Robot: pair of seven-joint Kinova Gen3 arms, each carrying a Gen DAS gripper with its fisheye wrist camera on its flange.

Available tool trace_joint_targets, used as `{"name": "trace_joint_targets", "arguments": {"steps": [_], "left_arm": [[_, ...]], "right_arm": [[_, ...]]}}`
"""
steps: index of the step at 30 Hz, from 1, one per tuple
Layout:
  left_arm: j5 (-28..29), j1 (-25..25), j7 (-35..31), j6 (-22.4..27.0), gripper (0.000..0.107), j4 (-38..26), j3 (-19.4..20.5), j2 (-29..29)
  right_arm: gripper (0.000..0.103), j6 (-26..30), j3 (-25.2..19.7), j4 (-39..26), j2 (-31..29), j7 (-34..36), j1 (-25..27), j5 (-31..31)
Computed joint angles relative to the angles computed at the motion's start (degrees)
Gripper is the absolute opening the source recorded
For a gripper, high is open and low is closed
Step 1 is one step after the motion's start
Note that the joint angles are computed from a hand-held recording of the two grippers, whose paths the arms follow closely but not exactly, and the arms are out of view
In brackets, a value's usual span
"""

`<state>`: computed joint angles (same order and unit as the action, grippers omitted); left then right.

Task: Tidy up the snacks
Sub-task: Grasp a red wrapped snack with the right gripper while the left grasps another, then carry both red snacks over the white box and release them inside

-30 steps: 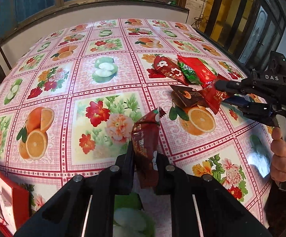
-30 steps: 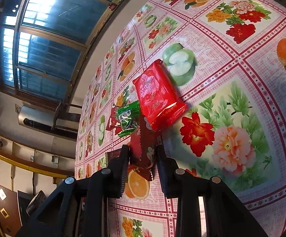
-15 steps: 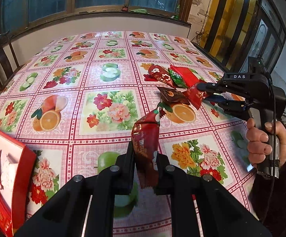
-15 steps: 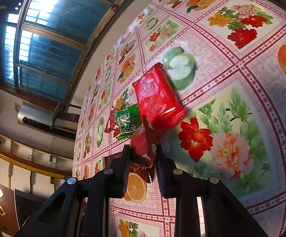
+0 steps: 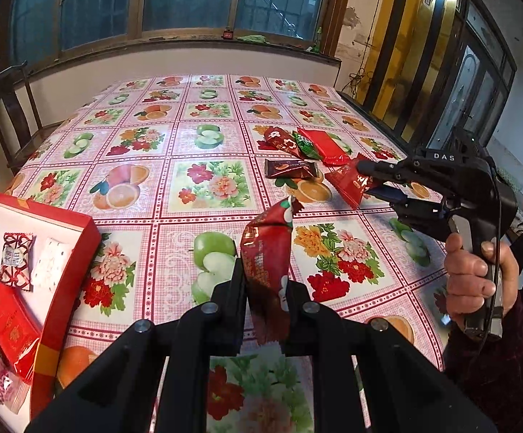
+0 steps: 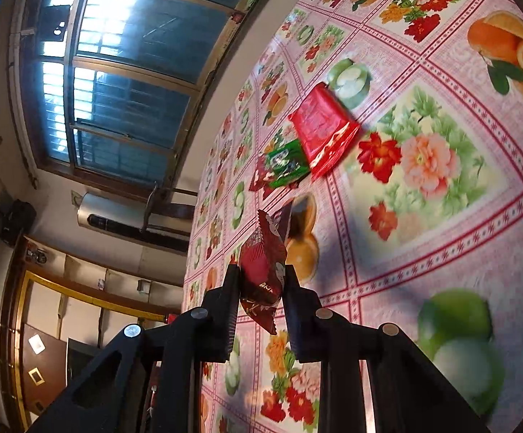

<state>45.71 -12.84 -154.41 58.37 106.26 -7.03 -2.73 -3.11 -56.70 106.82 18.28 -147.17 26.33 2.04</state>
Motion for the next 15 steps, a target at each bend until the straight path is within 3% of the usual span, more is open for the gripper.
{"name": "trace_joint_targets", "arguments": {"steps": [4, 8, 11, 15], "left_arm": [[1.03, -1.73, -2.05, 0.77, 0.013, 2.10, -2.23, -2.26], [-0.54, -1.70, -5.40, -1.76, 0.013, 6.29, -3.95, -6.11], [-0.57, -1.57, -7.47, 0.32, 0.013, 7.48, -6.06, -6.98], [-0.06, -0.66, -10.44, -2.25, 0.013, 10.08, -6.79, -9.29]], "right_arm": [[0.024, -4.59, -1.55, 1.00, 1.13, -0.62, -2.70, 3.19], [0.024, -7.79, 2.81, 0.30, 1.86, 0.01, -11.17, 6.37], [0.024, -9.98, 5.17, -0.02, 3.04, -0.21, -15.71, 8.34], [0.024, -12.41, 8.28, 0.32, 3.61, -1.28, -19.70, 10.39]]}}
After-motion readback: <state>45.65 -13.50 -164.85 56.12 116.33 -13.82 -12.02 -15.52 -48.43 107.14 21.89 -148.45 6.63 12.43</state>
